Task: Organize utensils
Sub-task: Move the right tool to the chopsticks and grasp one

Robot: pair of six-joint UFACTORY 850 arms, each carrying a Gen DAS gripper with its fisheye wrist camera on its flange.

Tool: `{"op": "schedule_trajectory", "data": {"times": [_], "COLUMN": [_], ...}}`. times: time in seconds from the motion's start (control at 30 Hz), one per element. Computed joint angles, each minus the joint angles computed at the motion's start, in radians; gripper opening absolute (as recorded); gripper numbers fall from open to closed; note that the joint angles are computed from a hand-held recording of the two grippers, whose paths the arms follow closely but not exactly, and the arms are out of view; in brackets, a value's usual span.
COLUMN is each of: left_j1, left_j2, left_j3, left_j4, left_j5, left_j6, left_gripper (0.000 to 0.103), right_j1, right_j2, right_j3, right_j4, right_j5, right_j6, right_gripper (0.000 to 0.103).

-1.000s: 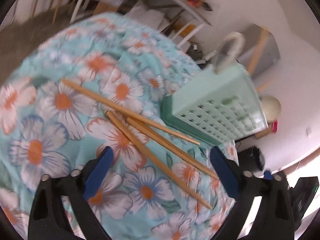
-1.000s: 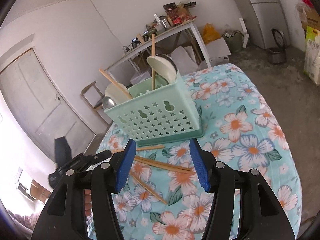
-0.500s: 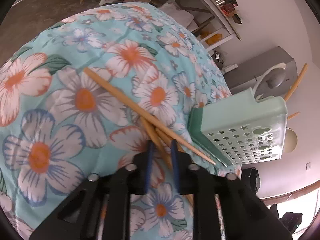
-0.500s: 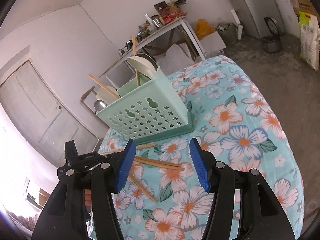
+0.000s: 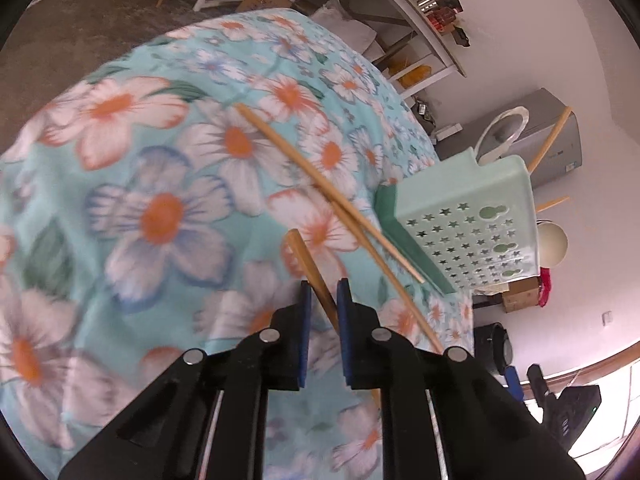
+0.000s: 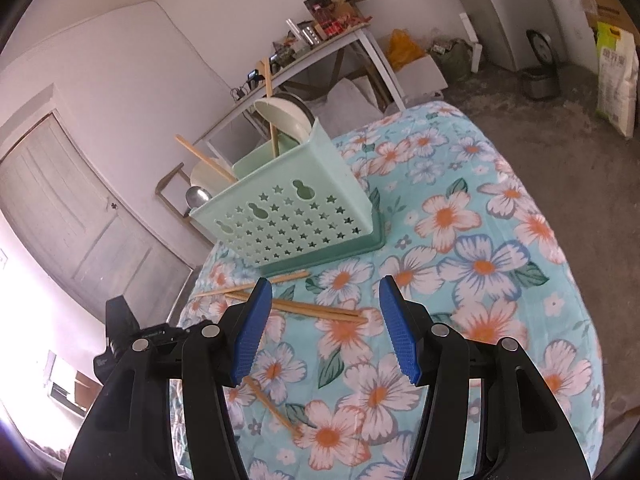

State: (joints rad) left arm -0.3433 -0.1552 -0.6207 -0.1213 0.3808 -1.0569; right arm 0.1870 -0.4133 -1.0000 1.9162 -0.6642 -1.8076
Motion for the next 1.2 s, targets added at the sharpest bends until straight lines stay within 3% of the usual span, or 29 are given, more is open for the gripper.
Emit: {"op": "schedule_trajectory", "data": {"times": [0.27, 0.47, 0.53, 0.7, 0.9, 0.97, 1.07, 1.13, 1.2], "left_j1": [0.003, 0.005, 0.005, 0.005, 0.005, 0.008, 0.011, 0.012, 0.011], "left_j2": [-0.002, -0.014, -0.017, -0.021, -0.021, -0.022, -0.021, -0.019, -0.018], "left_j3": [0.034, 0.030, 0.030, 0.036, 0.045, 0.047, 0.054, 0.058, 0.060], "left_j4": [-0.037, -0.029, -0.024, -0.021, -0.012, 0.000, 0.018, 0.022, 0.019], "left_j5": [0.045, 0.055, 0.062, 0.086, 0.105, 0.109, 0.122, 0.127, 0.131], "left_j6": [0.047, 0.059, 0.059, 0.057, 0.058, 0.050, 0.035, 0.033, 0.037], "left_gripper": [0.012, 0.013, 0.013, 0.013, 0.013, 0.013, 0.013, 0.013, 0.014], "right_j1": [0.045, 0.149, 0.184, 0.246, 0.314, 0.320, 0.326, 0.322, 0.317], "right_j2": [-0.047, -0.078, -0.097, -0.142, -0.193, -0.204, -0.206, -0.205, -0.200], "right_j3": [-0.061, -0.122, -0.147, -0.203, -0.241, -0.251, -0.244, -0.242, -0.243], "right_j4": [-0.208, -0.272, -0.277, -0.281, -0.133, -0.150, -0.030, -0.041, -0.154], "right_j5": [0.092, 0.269, 0.319, 0.344, 0.461, 0.468, 0.472, 0.461, 0.429], "right_j6": [0.162, 0.008, -0.050, -0.169, -0.440, -0.428, -0.546, -0.529, -0.400], "right_gripper": [0.054, 0.051, 0.047, 0.038, 0.023, 0.017, 0.010, 0.001, 0.000]}}
